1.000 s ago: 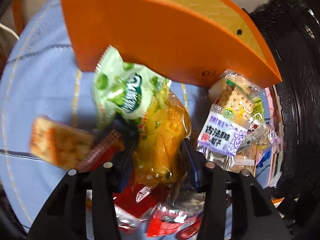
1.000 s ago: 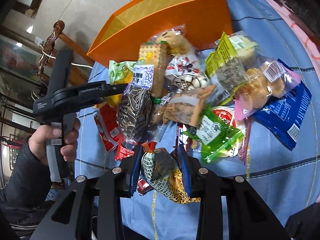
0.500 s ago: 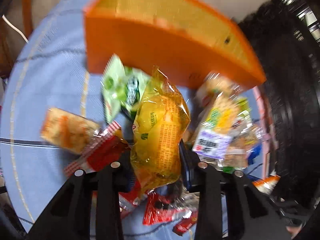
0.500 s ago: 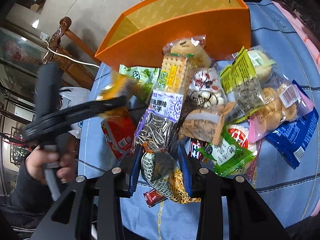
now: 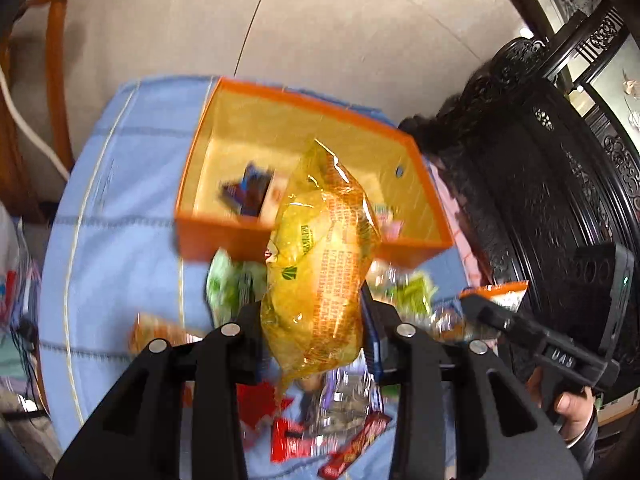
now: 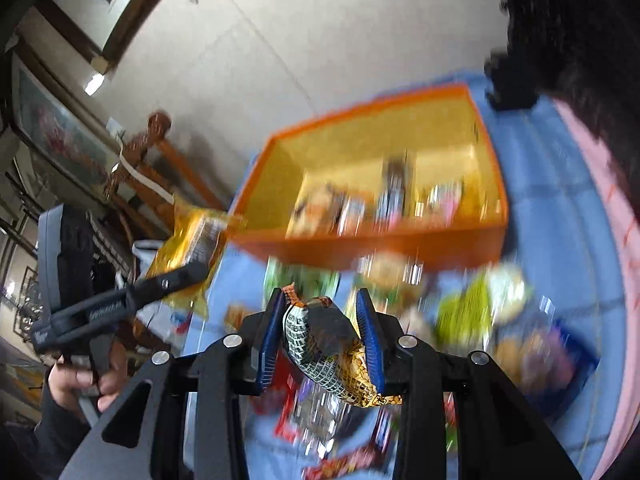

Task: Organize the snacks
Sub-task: 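Lift both held snacks over the orange box and open both tools, then grasp the red snack bag with the left tool while the right tool grasps the sunflower seed bag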

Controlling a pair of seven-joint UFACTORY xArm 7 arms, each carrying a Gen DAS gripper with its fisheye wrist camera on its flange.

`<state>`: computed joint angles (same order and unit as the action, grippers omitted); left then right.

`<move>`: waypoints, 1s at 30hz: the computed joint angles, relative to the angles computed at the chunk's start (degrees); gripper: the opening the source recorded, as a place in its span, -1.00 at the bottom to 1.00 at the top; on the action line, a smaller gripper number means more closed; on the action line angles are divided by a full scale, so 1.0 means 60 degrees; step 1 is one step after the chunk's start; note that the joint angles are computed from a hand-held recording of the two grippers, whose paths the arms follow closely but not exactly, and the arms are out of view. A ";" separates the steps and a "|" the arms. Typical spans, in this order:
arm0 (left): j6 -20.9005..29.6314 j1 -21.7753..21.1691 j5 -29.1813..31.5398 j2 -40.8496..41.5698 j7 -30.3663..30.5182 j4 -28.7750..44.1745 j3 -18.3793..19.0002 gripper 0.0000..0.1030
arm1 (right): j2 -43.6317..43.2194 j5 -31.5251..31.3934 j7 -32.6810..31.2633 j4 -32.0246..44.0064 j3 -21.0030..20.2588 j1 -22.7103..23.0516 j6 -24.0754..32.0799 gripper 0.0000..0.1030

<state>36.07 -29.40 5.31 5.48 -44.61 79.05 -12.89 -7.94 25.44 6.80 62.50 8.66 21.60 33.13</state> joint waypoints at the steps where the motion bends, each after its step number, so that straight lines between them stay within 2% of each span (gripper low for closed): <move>1: 0.0237 -0.0025 0.0173 0.0306 -0.0020 0.0485 0.0021 -0.32 | 0.0355 -0.0097 -0.0018 0.0425 -0.0058 -0.0077 -0.0118 -0.30; 6: 0.1200 -0.0217 0.0451 0.2090 0.0231 0.3042 0.0351 -0.32 | 0.1879 -0.1096 0.0511 0.2116 -0.0052 -0.0453 -0.0227 -0.30; 7: 0.1513 -0.0270 0.0465 0.2571 0.0306 0.3713 0.0443 -0.32 | 0.2318 -0.1510 0.0760 0.2576 -0.0071 -0.0493 -0.0186 -0.30; 11: 0.2459 -0.0490 0.0357 0.4109 0.0502 0.5730 0.0801 -0.32 | 0.3570 -0.2085 0.1309 0.3687 -0.0093 -0.0627 0.0201 -0.29; 14: 0.2785 -0.0518 0.0075 0.4732 0.0619 0.6401 0.0909 -0.31 | 0.4030 -0.2242 0.1588 0.3945 -0.0026 -0.0668 0.0394 -0.24; 15: 0.2830 -0.0548 0.0028 0.4792 0.0607 0.6412 0.0960 -0.30 | 0.4098 -0.2357 0.1763 0.3917 -0.0045 -0.0628 0.0355 -0.20; 17: 0.3031 -0.0667 0.0070 0.4853 0.0422 0.6430 0.1117 -0.22 | 0.4067 -0.2854 0.2350 0.3687 -0.0220 -0.0491 0.0140 0.14; 18: 0.3184 -0.0778 0.0224 0.4775 0.0190 0.6354 0.1261 0.15 | 0.3965 -0.3122 0.2663 0.3533 -0.0304 -0.0428 0.0035 0.42; 19: 0.3138 -0.0856 0.0403 0.4652 0.0020 0.6188 0.1365 0.56 | 0.3713 -0.3642 0.3271 0.3161 -0.0505 -0.0277 -0.0287 0.56; 21: 0.2749 -0.1072 0.1081 0.4084 -0.0442 0.5373 0.1639 0.78 | 0.3178 -0.4091 0.3814 0.2447 -0.0562 -0.0296 -0.0660 0.71; 23: 0.2762 -0.1129 0.1513 0.3573 -0.0715 0.4749 0.1634 0.79 | 0.2675 -0.4058 0.3955 0.1849 -0.0444 -0.0461 -0.0655 0.78; 25: 0.2594 -0.0934 0.1429 0.3003 -0.0832 0.3924 0.1399 0.79 | 0.1985 -0.3810 0.3798 0.0996 -0.0352 -0.0638 -0.0747 0.82; 26: 0.2474 -0.0862 0.1427 0.2704 -0.0924 0.3473 0.1308 0.79 | 0.1549 -0.4035 0.3837 0.0510 -0.0274 -0.0697 -0.0999 0.88; 28: 0.2315 -0.0774 0.1497 0.2031 -0.1218 0.2475 0.1137 0.81 | 0.0777 -0.5123 0.4603 -0.0164 -0.0065 -0.0880 -0.0541 0.93; 29: 0.2156 -0.0708 0.1486 0.1660 -0.1346 0.1900 0.1028 0.82 | 0.0431 -0.5187 0.4620 -0.0522 -0.0249 -0.0659 -0.0473 0.93; 30: 0.2038 -0.0634 0.1427 0.1303 -0.1474 0.1336 0.0905 0.82 | 0.0098 -0.4851 0.4322 -0.0882 -0.0139 -0.0756 -0.0468 0.93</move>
